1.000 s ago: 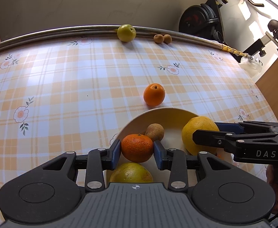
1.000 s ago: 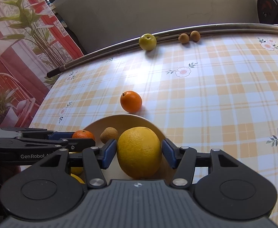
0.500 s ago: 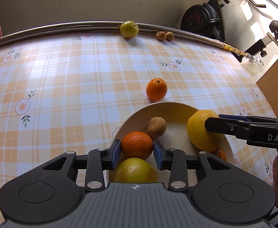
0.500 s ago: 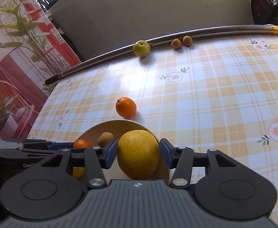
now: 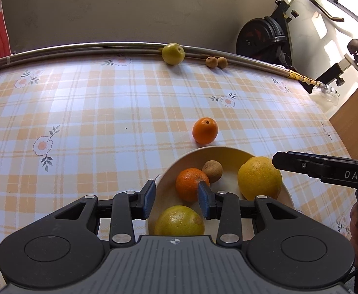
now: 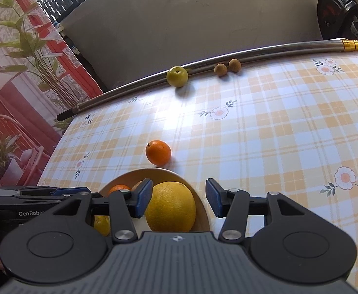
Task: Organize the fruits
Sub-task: 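Lower the orange into the plate with the left tool while the right tool lowers the lemon, then grasp the loose orange with the left tool while the right tool moves toward the pole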
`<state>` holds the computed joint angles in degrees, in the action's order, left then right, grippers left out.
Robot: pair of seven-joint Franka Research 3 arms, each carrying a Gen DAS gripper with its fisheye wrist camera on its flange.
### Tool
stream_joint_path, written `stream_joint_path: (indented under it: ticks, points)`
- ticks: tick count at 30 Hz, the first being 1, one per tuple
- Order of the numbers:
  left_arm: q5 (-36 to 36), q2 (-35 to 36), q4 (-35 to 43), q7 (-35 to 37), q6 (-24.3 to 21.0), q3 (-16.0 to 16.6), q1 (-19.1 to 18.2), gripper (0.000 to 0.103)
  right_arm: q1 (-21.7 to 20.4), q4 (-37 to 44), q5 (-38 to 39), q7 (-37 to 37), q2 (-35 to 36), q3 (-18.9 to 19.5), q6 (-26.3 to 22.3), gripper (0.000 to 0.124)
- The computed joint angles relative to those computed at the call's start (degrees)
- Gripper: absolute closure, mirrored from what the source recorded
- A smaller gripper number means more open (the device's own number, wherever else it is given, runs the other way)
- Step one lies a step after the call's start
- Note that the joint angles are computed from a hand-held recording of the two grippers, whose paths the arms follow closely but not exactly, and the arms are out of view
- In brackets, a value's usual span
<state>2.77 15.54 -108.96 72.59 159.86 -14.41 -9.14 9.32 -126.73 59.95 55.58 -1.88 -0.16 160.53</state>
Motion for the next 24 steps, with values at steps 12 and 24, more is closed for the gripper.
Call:
stream_joint_path:
  ticks: [12,24]
  points:
    - [5.46,-2.37,-1.13,-5.71,2.1,2.44,-1.1,0.063,-0.44,0.05,0.2,-0.1,-0.3,-0.46,1.39,0.072]
    - [8.58,-2.3,-0.03,-9.36,1.3,2.97,-1.16,0.063,-0.59,-0.74,-4.95,1.92,-0.53,-0.57,3.57,0.072]
